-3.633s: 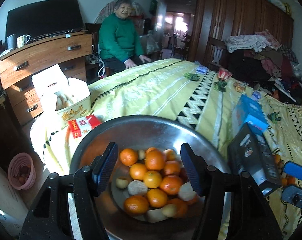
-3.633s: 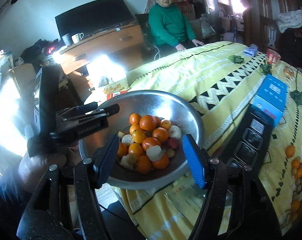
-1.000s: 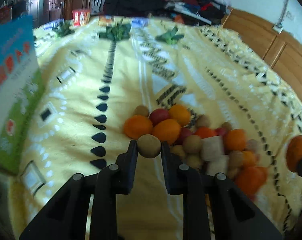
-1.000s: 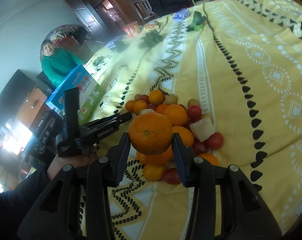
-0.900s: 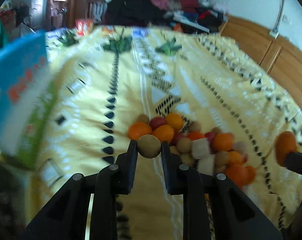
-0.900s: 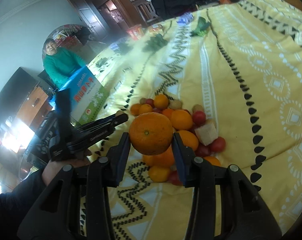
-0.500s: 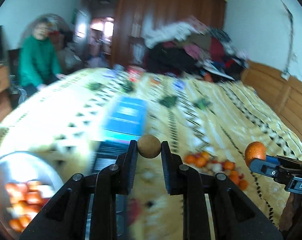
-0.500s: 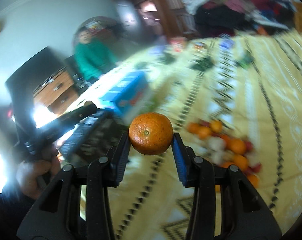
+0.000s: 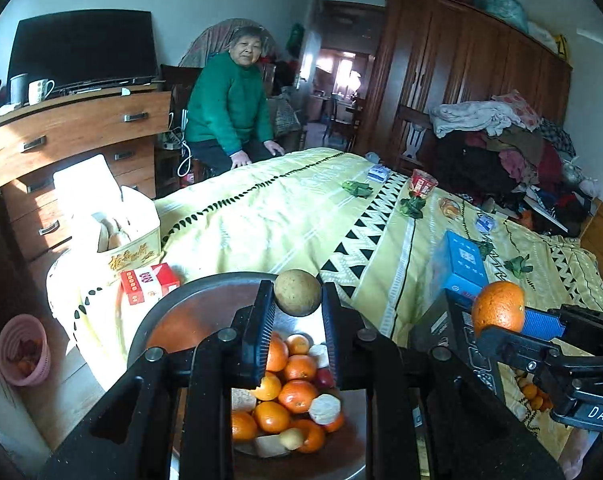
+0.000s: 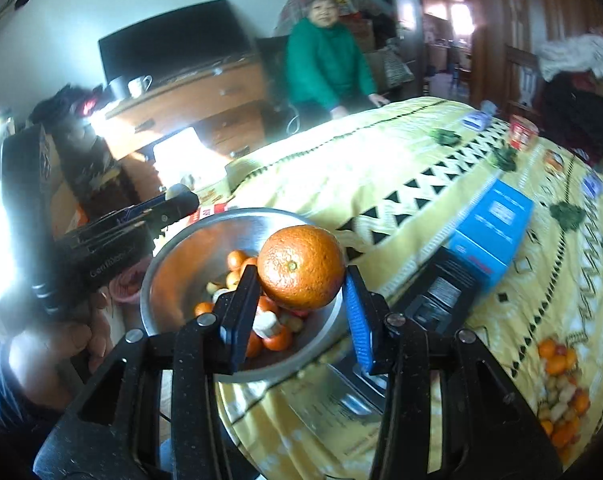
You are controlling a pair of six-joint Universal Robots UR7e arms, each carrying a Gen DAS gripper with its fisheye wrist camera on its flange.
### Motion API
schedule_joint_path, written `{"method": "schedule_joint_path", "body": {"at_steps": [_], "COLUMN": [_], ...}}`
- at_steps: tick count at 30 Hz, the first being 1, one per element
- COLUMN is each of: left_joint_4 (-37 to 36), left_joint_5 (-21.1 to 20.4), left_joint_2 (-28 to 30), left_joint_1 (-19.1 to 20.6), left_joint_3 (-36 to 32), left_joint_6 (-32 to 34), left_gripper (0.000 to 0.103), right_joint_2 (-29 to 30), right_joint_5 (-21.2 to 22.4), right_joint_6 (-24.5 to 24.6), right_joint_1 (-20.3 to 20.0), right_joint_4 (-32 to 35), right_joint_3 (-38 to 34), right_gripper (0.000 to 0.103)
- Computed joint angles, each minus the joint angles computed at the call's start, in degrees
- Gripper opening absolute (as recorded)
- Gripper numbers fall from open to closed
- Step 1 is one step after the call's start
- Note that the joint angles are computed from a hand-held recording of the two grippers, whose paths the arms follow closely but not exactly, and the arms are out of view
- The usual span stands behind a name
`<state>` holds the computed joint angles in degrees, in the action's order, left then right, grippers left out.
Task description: Organize fruits
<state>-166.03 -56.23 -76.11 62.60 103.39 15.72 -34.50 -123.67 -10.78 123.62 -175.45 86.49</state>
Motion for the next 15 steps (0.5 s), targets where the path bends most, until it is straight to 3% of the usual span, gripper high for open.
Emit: {"method": "schedule_joint_path", "body": {"at_steps": [5, 15], "left_joint_4": [1.4, 4.27], "left_joint_5": [-1.43, -4.59], "left_joint_2": [0.24, 0.88], "left_joint_1": [3.22, 7.08], "left_joint_3": [-0.86, -3.35], "left_joint_6": [-1.08, -2.34], "left_gripper": [0.023, 0.023], "right_joint_2": [5.58, 10.48], "right_joint_5": [-1.73, -4.2], "right_joint_6": [-1.37, -0.47], "right_joint_1": [0.67, 1.14], "right_joint_4": [5.44, 11.97], "right_joint_3": [-7.88, -15.6], "right_gripper": [0.043, 0.043]}}
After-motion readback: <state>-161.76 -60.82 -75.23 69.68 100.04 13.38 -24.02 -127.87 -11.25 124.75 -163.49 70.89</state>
